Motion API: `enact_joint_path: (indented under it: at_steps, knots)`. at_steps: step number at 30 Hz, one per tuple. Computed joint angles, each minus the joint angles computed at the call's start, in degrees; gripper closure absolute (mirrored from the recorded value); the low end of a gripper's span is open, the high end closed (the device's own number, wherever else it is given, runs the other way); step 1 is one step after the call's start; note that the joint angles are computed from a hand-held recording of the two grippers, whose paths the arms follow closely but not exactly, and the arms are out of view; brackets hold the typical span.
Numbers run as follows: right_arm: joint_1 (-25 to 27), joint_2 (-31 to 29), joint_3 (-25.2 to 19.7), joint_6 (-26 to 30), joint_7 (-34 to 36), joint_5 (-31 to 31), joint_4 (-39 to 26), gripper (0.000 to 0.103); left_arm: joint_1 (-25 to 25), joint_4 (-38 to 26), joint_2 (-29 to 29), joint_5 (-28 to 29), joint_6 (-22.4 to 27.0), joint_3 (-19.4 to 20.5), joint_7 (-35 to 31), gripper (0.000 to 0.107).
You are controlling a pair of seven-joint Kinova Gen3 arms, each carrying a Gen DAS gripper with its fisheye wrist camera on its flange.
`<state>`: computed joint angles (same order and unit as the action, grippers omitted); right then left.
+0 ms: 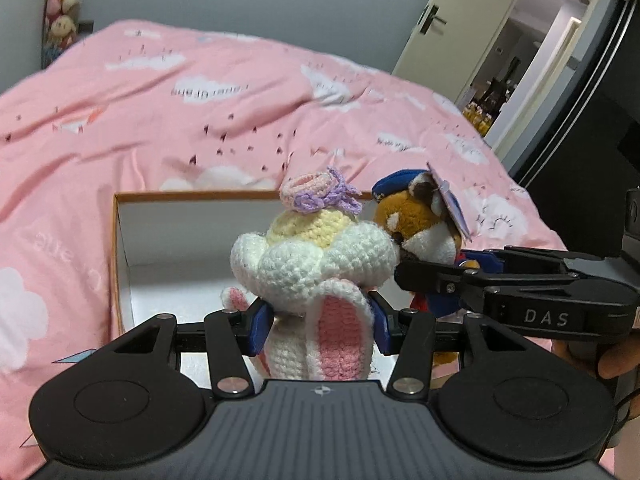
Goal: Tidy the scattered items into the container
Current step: 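Carry the bunny with left tool into the box while right tool carries the bear in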
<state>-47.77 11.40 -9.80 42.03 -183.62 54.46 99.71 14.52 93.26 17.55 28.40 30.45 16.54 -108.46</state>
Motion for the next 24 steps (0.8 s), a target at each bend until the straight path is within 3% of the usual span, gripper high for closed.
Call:
enact_joint_path:
  at_steps: [8, 17, 24]
  knots:
    - [1.8, 3.9, 1.9, -2.0, 4.3, -7.9, -1.0, 0.049, 1.7, -5.1, 6.3, -3.1, 4.2, -0.8, 4.0, 0.050]
    - [5.5, 5.2, 3.2, -4.2, 13.3, -21.2, -0.6, 0.048, 2.7, -10.6, 12.6, -3.9, 11.2, -1.2, 9.7, 0.050]
    - [7.2, 6.0, 2.9, -1.1, 24.2, -27.3, -3.0, 0.046, 0.9, -12.6, 15.3, -1.3, 14.2, -0.3, 10.6, 0.050]
